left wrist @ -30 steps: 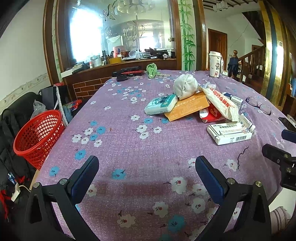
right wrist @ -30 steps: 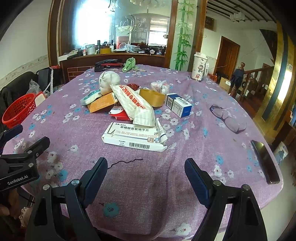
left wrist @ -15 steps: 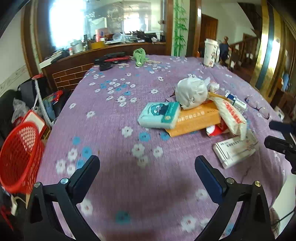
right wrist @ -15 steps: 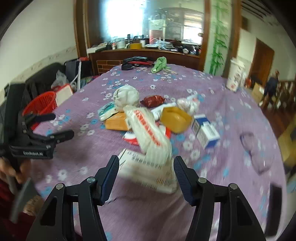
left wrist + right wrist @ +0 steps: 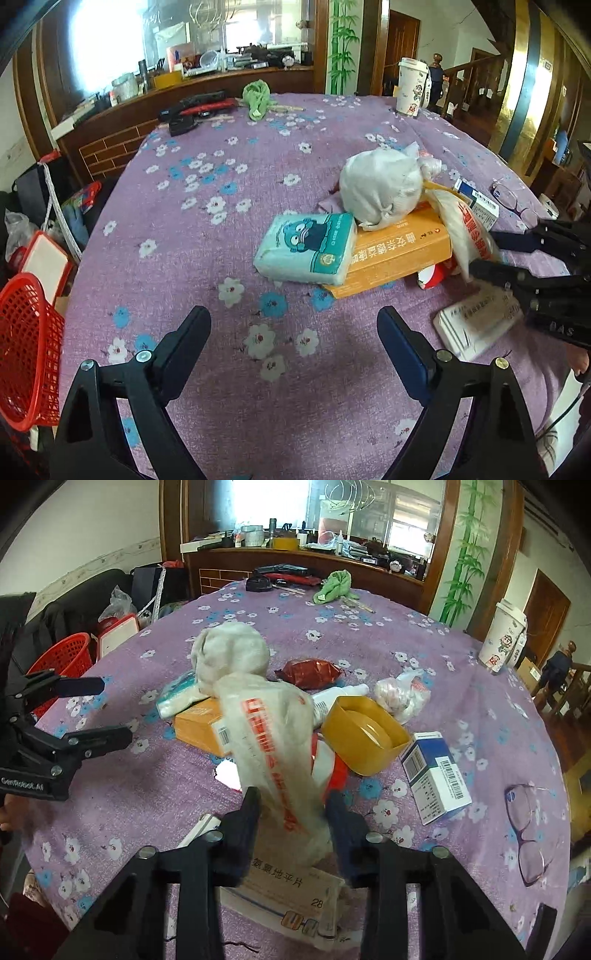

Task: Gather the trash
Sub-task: 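Grasp the white plastic bag with the right tool while the left grasps the white cloth bundle, then carry both items over the red wastebasket and open both tools to drop them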

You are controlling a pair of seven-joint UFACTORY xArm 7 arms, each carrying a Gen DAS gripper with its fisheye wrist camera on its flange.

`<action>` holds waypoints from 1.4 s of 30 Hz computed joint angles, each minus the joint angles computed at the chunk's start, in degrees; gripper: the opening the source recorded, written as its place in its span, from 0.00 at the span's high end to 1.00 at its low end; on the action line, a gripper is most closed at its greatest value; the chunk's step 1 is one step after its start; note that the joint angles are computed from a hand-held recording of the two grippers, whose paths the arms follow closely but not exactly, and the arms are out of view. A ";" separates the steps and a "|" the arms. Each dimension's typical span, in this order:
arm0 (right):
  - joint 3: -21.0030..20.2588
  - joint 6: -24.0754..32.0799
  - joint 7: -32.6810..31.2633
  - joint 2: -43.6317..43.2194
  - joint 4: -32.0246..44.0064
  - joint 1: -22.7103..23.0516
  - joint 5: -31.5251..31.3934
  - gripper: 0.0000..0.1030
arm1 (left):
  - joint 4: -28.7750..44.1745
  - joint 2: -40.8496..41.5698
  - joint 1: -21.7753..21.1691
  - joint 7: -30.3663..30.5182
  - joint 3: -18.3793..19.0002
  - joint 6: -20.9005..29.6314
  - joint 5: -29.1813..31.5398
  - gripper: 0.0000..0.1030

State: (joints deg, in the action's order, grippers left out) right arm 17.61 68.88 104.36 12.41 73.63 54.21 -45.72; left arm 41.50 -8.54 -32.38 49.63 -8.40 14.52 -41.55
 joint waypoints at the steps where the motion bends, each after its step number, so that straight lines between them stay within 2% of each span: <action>1: 0.04 -0.21 0.91 -0.32 -0.37 0.21 -0.52 0.69 | 0.32 0.29 0.12 -0.39 -0.13 0.05 0.45 0.12; 3: 0.25 -0.22 2.43 -0.79 -0.79 0.50 -1.09 0.73 | 1.62 1.49 0.98 -2.93 -0.70 0.99 2.93 0.12; 4: 0.43 0.06 3.84 -1.10 -1.03 0.82 -1.53 0.82 | 2.38 2.20 1.25 -3.59 -0.83 1.53 3.42 0.12; 5: 0.63 -0.04 5.42 -1.61 -1.53 1.06 -2.03 0.86 | 3.44 3.19 1.57 -4.25 -0.96 2.13 3.69 0.12; 7: 1.11 0.76 7.95 -2.21 -1.91 1.49 -2.69 0.86 | 5.27 4.37 2.72 -6.89 -1.33 4.40 4.64 0.12; 9: 1.62 0.44 9.98 -3.02 -2.67 1.64 -3.50 0.87 | 6.56 4.09 3.06 -4.14 -1.14 7.19 -0.14 0.12; 12: 2.43 1.12 12.67 -3.91 -3.38 1.90 -4.78 0.87 | 7.76 3.41 3.34 -2.72 -1.61 8.37 -3.58 0.12; 17: 3.39 2.22 16.60 -4.83 -4.00 2.04 -5.98 0.87 | 10.25 3.58 2.78 -5.34 -3.19 9.30 -4.45 0.12; 21: 4.09 3.39 19.75 -5.58 -4.67 2.11 -6.22 0.87 | 12.07 4.93 1.48 -10.44 -5.25 6.56 -0.50 0.12; 24: 4.61 3.78 21.61 -6.30 -5.58 2.12 -5.99 0.87 | 14.26 7.69 0.78 -16.09 -6.56 4.67 5.20 0.12; 25: 4.87 4.15 22.09 -6.48 -5.76 2.18 -5.85 0.87 | 14.84 8.89 0.58 -19.36 -7.00 3.48 9.03 0.12; 27: 5.28 4.56 22.89 -6.95 -6.24 2.19 -5.68 0.87 | 15.42 10.47 0.46 -23.41 -7.34 2.08 14.04 0.19; 28: 5.51 4.68 23.25 -7.22 -6.44 2.24 -5.67 0.87 | 15.86 11.41 -0.11 -25.39 -6.85 1.87 16.45 0.40; 29: 5.71 4.96 23.45 -7.19 -6.35 2.27 -5.74 0.87 | 16.52 12.11 0.76 -25.27 -7.69 2.91 16.46 0.56; 32: 6.22 6.52 24.01 -7.23 -5.85 2.66 -6.14 0.87 | 15.83 11.94 1.83 -21.88 -8.82 2.16 12.48 0.63; 36: 6.47 8.47 24.74 -7.13 -4.80 3.18 -7.34 0.87 | 13.82 8.43 2.39 -12.16 -8.95 3.10 0.68 0.65; 42: 6.11 9.88 23.64 -5.58 -1.76 3.82 -9.30 0.87 | 9.88 0.91 -0.41 -0.43 -4.57 4.60 -12.55 0.65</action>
